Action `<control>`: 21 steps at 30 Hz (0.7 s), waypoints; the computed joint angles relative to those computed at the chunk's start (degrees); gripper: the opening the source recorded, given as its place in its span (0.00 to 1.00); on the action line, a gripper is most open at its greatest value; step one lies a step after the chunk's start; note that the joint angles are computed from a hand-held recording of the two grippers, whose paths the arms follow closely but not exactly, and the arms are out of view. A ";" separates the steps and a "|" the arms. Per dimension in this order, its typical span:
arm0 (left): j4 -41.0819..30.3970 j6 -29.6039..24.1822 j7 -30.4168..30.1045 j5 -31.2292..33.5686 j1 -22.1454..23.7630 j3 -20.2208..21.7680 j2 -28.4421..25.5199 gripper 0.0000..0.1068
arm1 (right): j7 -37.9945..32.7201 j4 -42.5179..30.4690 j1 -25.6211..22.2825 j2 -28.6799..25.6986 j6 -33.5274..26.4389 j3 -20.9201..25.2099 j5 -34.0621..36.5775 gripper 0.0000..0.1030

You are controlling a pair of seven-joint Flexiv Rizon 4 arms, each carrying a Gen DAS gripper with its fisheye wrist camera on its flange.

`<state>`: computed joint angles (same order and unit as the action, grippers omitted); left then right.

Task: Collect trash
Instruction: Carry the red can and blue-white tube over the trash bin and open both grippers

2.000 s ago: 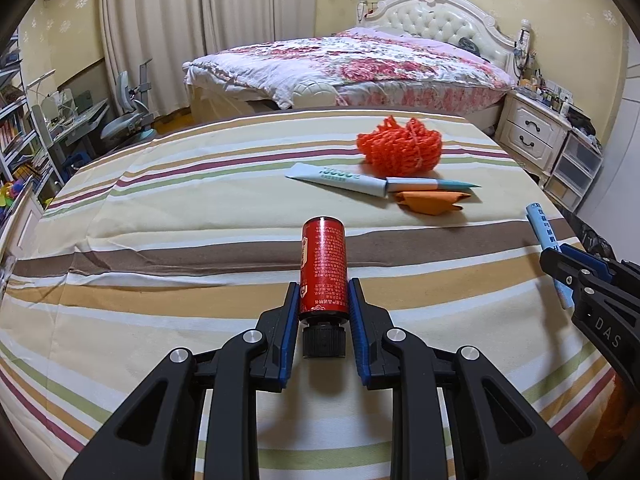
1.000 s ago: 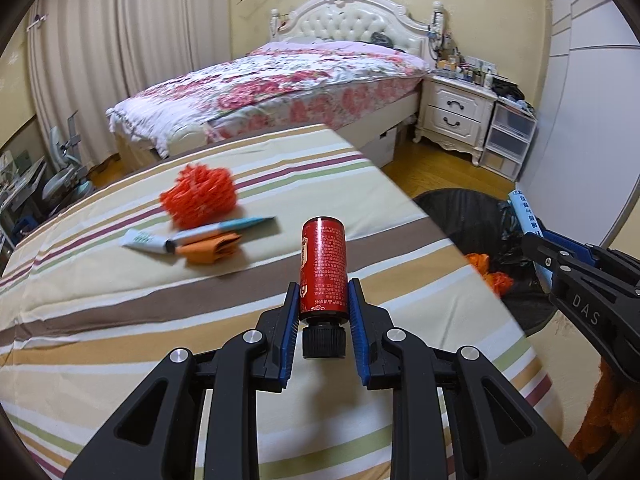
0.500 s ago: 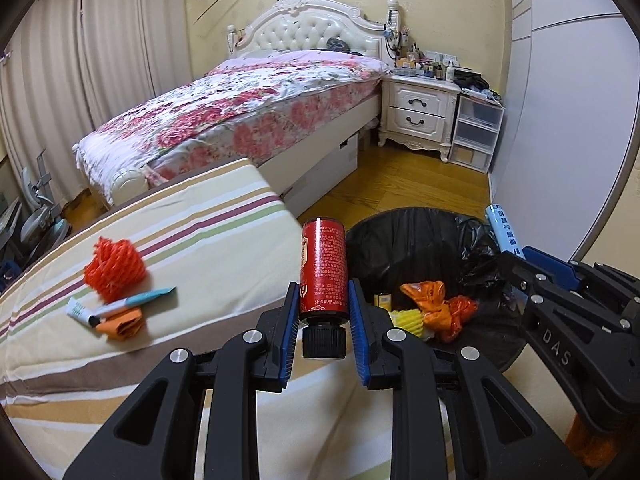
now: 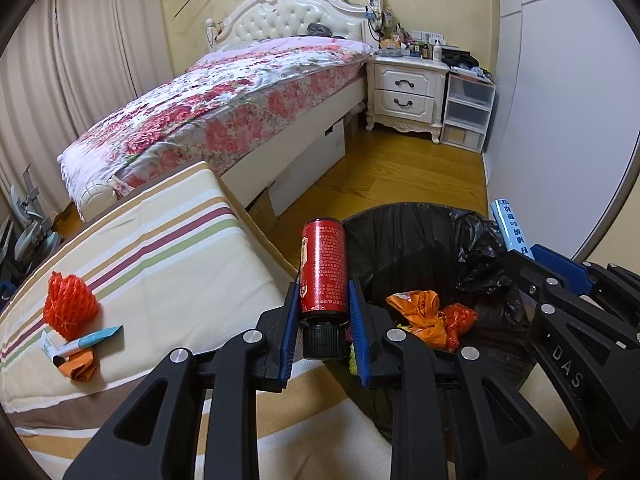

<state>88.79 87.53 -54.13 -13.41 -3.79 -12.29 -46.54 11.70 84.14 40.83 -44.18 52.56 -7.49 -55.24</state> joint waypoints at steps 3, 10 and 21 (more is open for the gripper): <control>-0.98 -0.81 -1.48 -0.22 -1.39 2.03 -0.45 0.40 | -0.02 -0.14 -0.12 -0.18 -0.45 0.22 0.59 0.30; -1.08 -0.51 -3.08 -0.14 -1.26 2.37 -0.42 0.56 | 0.92 0.91 0.18 0.48 -1.71 0.20 0.27 0.39; 2.05 2.38 -4.94 0.36 -0.17 2.87 1.22 0.65 | 2.93 1.71 0.47 1.22 -2.11 0.80 -1.32 0.47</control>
<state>90.84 89.91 -59.06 -13.05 -3.96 -9.42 -45.32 14.63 85.85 41.30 -42.96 50.45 -6.69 -56.56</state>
